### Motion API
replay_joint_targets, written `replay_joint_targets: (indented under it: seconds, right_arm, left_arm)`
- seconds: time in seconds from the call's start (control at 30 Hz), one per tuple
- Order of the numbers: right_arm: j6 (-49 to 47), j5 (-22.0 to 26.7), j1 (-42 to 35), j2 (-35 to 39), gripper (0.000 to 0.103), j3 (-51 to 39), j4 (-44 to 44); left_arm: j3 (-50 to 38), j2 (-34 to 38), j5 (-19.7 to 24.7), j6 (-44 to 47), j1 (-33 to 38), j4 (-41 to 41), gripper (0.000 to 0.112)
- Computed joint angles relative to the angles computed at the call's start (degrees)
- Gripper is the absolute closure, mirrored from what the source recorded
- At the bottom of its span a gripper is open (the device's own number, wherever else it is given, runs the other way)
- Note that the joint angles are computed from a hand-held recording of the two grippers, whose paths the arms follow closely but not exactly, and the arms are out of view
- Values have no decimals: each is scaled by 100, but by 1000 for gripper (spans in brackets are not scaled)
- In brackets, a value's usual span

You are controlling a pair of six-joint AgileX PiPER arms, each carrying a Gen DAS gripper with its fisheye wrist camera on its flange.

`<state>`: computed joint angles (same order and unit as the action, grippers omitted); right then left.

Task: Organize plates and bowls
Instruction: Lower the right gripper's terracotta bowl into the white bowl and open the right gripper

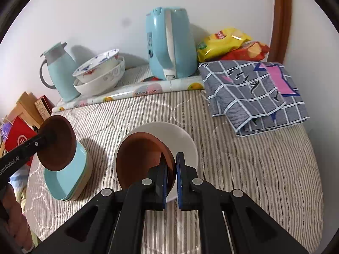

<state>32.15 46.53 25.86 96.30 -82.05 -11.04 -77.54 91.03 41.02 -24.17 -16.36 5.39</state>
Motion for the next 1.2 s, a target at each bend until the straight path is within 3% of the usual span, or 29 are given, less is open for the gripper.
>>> replay_joint_targets:
  seconds: [0.33,0.93,1.2]
  right_arm:
    - [-232,1,-112,690,96,-325,190]
    - [-676,247,-227,1269,96,-793,586]
    - [-836,682,-138,1588,95,-1272,303]
  left_arm:
    - [-112,388,-100,280,152,-168,103]
    - [-322,745,-125,505,224,-378,103]
    - [-351,836,-141,526,281,-433,103]
